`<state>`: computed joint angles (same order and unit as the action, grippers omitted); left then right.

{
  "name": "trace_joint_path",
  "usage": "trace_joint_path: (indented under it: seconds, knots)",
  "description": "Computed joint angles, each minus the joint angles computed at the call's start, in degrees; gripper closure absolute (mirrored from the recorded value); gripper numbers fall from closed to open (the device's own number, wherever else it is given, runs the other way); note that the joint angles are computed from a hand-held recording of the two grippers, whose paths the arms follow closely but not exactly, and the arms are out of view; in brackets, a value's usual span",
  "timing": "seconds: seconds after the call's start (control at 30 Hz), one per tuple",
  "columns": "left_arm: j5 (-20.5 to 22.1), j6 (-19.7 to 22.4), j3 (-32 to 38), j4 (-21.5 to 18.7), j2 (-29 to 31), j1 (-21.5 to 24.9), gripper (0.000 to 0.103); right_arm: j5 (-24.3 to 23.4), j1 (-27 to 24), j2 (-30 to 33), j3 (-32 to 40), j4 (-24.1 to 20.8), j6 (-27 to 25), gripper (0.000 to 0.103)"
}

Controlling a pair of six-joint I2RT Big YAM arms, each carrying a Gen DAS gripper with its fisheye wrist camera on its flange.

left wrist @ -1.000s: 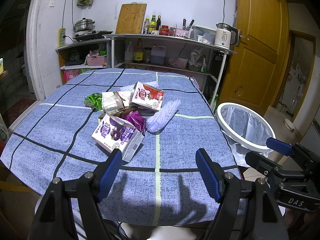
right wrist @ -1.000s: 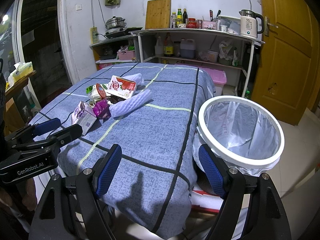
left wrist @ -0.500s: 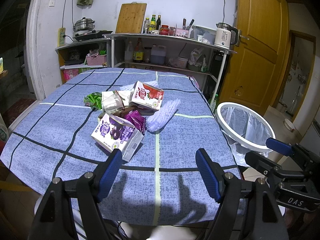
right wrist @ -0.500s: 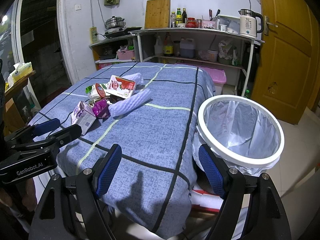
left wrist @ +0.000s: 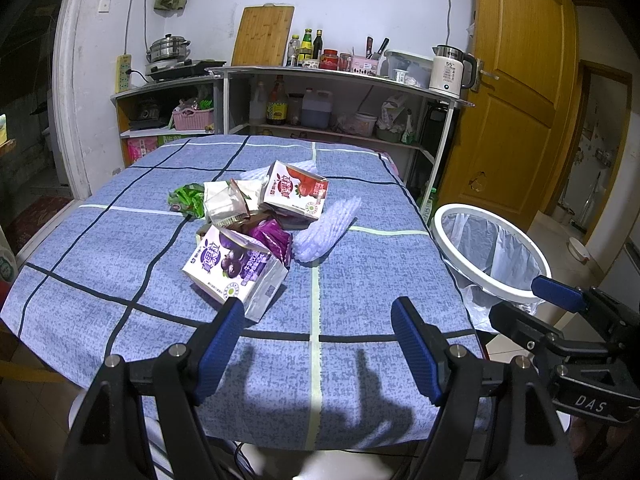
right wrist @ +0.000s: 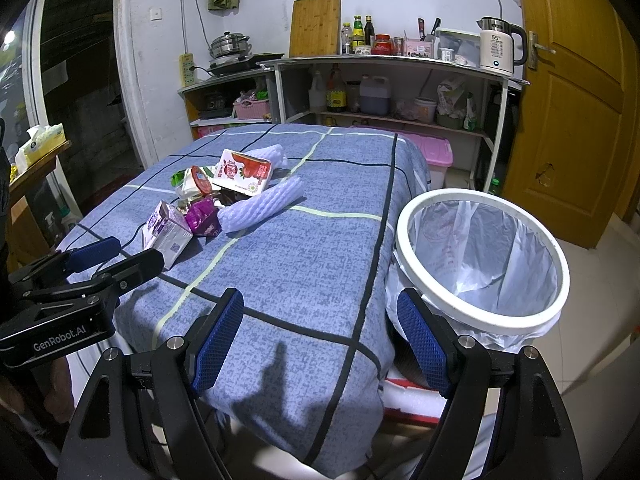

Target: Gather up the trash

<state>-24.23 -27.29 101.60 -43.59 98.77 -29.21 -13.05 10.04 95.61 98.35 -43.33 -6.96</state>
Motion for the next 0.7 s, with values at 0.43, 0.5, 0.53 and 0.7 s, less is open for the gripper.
trace_joint_path:
  seconds: [0.43,0.5,0.53,0.7]
  knots:
    - [0.18,-0.10,0.06,-0.16,0.02,0.04,0.026,-0.12,0.09,0.06,-0.44,0.25,-0.17,0.024]
    - [0.63,-0.08,-0.37,-0.10,-0.41,0.30,0.026,0.06,0.33,0.25,-0.28,0.22,-0.07,0.024]
    - [0.81,-0.12,-0.88,0.03,-0.74,0.38,0.026,-0.37,0.15,1.24,1.54,-0.88,-0.28,0.024]
    - [1.47,0.21,-1.67,0.86,-0.28,1.35,0.026,-1.64,0.11,2.19,2.85,-1.91,-0.88,0.024]
